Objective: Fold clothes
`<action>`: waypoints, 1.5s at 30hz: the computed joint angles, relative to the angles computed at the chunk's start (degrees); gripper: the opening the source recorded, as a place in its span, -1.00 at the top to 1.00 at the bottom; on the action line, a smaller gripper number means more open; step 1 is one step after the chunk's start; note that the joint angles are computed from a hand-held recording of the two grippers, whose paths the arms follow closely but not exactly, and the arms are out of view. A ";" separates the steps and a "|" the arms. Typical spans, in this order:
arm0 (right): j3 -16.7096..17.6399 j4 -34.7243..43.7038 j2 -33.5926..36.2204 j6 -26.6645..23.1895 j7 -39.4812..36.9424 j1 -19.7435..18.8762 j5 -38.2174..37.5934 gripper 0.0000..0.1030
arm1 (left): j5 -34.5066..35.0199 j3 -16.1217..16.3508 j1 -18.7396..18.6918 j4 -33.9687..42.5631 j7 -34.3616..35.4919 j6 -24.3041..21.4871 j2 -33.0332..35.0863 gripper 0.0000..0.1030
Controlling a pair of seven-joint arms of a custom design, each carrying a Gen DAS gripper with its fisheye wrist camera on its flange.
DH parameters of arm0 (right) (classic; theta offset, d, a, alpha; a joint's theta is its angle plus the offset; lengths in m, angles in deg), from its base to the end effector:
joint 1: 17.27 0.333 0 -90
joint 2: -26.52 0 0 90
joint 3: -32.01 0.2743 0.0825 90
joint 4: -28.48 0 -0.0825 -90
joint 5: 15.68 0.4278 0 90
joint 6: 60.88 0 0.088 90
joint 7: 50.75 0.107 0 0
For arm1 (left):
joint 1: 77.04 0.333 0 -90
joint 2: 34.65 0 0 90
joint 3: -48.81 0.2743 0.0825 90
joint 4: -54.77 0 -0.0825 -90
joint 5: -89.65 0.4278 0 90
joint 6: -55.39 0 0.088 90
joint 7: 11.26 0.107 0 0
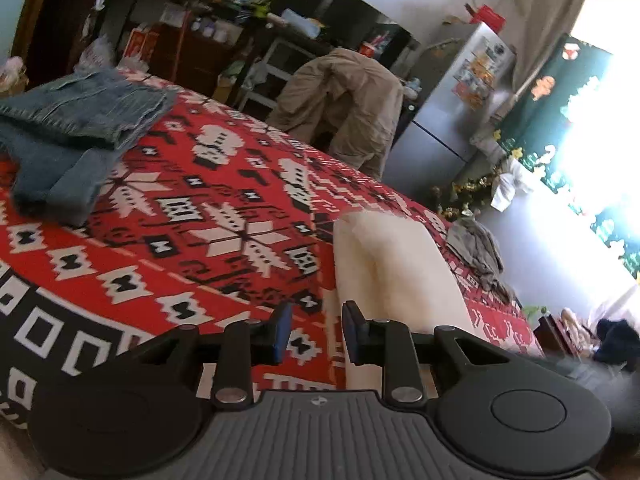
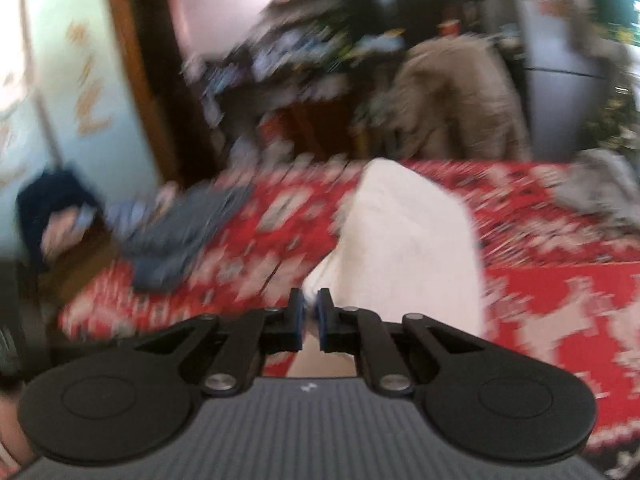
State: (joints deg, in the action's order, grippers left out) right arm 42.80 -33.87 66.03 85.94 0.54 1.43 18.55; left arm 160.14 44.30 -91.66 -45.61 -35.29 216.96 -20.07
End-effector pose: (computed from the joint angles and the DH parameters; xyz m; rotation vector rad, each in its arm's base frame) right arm 0.7328 0.3458 0.4739 -1.9898 0.8979 -0.2249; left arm 0.6433 -0.2687 0.4339 -2.1227 1.0828 -1.2184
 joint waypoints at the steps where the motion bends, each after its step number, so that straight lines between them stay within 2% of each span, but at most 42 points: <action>1: -0.93 0.42 0.73 -0.89 0.67 1.13 -1.83 0.86 | 0.20 0.13 0.05 -0.35 -0.65 0.22 -0.21 0.50; 4: -2.45 2.29 2.95 -2.49 1.87 3.07 -5.78 0.84 | -0.47 0.13 0.64 -0.49 -0.75 2.34 0.16 0.50; 6: -1.74 4.72 4.53 -4.08 2.72 2.28 -5.18 0.82 | -0.96 0.31 0.92 0.00 -0.68 4.30 0.93 0.50; 8: -0.44 6.94 5.88 -6.02 2.06 1.17 -3.89 0.65 | -0.90 0.82 0.99 0.59 -1.35 6.90 1.74 0.50; 10: 1.05 7.98 6.36 -8.50 0.43 -0.19 -1.94 0.64 | -1.15 1.31 0.95 0.87 -1.67 9.07 2.24 0.50; 14: 1.81 2.47 2.46 -4.79 -2.38 -1.83 1.93 0.61 | 0.40 3.22 0.30 1.48 -6.09 14.09 3.26 0.50; 19: 0.15 1.16 0.85 -0.87 -0.03 -3.01 3.82 0.48 | 3.98 7.26 -1.88 5.41 -11.89 21.37 6.44 0.51; 20: -0.53 1.55 1.08 -0.70 1.30 -3.06 3.35 0.46 | 2.16 6.54 -0.95 6.63 -9.74 22.83 7.76 0.51; 22: -1.46 1.98 1.40 -0.57 3.91 -3.52 2.64 0.46 | -3.42 2.44 2.84 8.69 -2.35 24.31 10.36 0.51; 23: -1.70 1.98 1.44 -0.67 5.09 -3.96 2.53 0.46 | -6.94 -1.73 6.10 9.30 3.07 22.90 11.38 0.51; 24: -1.83 1.74 1.35 -0.46 5.96 -4.24 2.40 0.46 | -9.32 -3.91 7.62 10.15 6.91 21.25 12.28 0.51; 26: -2.11 1.17 1.09 0.09 7.63 -4.68 2.10 0.46 | -11.57 -4.09 7.91 12.02 9.41 21.90 14.17 0.49; 28: -2.17 0.31 0.61 0.57 8.66 -5.18 1.94 0.46 | -13.77 -4.61 8.45 13.96 11.97 22.58 16.14 0.33; 31: -1.89 -1.16 -0.25 0.98 8.72 -5.88 2.10 0.46 | -18.20 -2.12 7.17 16.17 10.04 26.97 19.17 0.26; 32: -1.75 -1.56 -0.49 0.99 8.68 -6.02 2.22 0.45 | -20.28 0.29 5.53 16.47 8.52 28.71 19.86 0.26; 34: -1.59 -2.09 -0.81 0.91 8.67 -6.22 2.44 0.45 | -28.22 8.31 -0.24 16.18 6.54 35.29 21.45 0.25; 35: -1.56 -2.11 -0.80 0.98 8.64 -6.19 2.46 0.45 | -31.68 9.92 -1.35 16.20 6.56 38.26 22.45 0.25; 36: -1.52 -2.15 -0.79 1.09 8.60 -6.15 2.47 0.44 | -34.68 10.15 -1.41 16.36 6.85 40.98 23.48 0.25; 38: -1.42 -2.02 -0.69 0.85 8.44 -6.20 2.52 0.44 | -35.49 6.82 1.74 18.13 5.69 44.45 25.84 0.25; 42: -1.50 -2.57 -1.15 0.36 8.58 -6.00 2.39 0.43 | -29.88 -1.48 9.16 23.22 1.48 47.26 30.91 0.25; 45: -1.50 -2.71 -1.23 0.47 8.51 -5.92 2.42 0.42 | -26.26 -3.70 11.42 26.91 -2.70 51.88 34.64 0.25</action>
State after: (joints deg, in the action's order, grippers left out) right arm 41.30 -36.58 64.80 86.41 9.05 -4.49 20.97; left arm 133.88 40.60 -80.24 -18.70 -37.98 268.84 14.58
